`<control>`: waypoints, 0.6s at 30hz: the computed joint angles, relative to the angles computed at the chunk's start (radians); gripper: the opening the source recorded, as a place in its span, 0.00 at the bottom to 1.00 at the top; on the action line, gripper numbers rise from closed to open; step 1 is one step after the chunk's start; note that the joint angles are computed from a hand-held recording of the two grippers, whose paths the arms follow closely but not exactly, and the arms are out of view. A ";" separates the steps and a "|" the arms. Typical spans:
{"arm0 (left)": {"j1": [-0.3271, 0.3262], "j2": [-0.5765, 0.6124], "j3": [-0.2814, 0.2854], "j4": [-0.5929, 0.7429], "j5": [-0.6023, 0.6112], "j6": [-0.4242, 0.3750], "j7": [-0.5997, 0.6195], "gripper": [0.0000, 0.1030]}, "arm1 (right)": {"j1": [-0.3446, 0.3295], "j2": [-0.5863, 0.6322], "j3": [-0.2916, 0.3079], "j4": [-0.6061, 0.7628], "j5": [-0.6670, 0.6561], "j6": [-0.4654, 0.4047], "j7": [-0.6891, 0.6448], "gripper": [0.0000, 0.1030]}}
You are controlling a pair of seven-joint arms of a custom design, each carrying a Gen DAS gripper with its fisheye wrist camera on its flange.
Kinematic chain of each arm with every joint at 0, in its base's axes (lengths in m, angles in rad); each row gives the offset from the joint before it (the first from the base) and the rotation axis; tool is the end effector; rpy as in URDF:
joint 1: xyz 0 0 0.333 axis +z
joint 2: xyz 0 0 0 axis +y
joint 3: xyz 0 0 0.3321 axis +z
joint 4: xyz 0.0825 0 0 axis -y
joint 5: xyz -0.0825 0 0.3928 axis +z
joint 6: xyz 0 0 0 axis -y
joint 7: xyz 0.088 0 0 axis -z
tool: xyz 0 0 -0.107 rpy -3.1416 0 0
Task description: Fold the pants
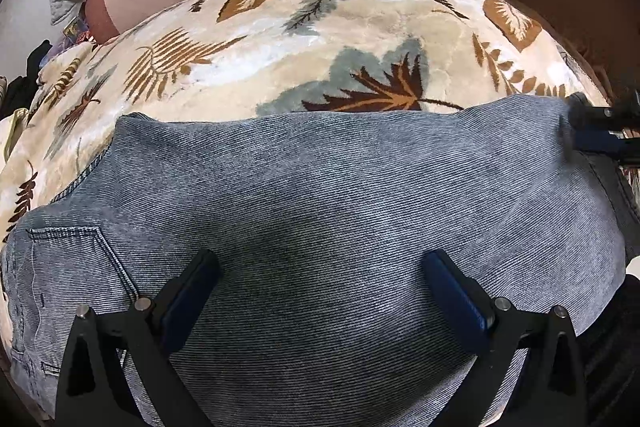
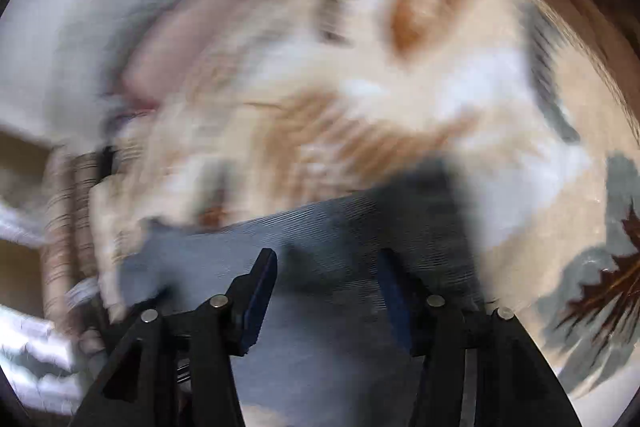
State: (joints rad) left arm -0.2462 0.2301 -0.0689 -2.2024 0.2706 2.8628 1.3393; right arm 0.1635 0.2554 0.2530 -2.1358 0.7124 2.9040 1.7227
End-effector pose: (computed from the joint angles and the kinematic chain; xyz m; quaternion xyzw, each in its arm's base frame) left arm 0.5639 -0.1982 0.3318 -0.5701 0.7915 -0.1577 0.1535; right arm 0.5760 0.2055 0.3446 -0.5209 0.7982 0.0588 0.2969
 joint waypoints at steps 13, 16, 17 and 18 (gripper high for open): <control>0.007 0.001 -0.007 -0.001 -0.039 0.001 0.029 1.00 | 0.014 -0.057 0.003 -0.088 0.051 0.070 0.005 0.64; 0.002 0.001 -0.001 0.001 -0.030 -0.003 0.018 1.00 | 0.062 -0.084 -0.052 -0.092 -0.054 0.045 0.114 0.64; 0.003 0.000 -0.002 -0.001 -0.030 -0.001 0.018 1.00 | 0.098 -0.093 -0.093 -0.099 -0.158 0.035 0.198 0.64; 0.005 0.000 -0.003 -0.002 -0.032 0.001 0.021 1.00 | 0.109 -0.104 -0.099 -0.109 -0.193 0.040 0.227 0.64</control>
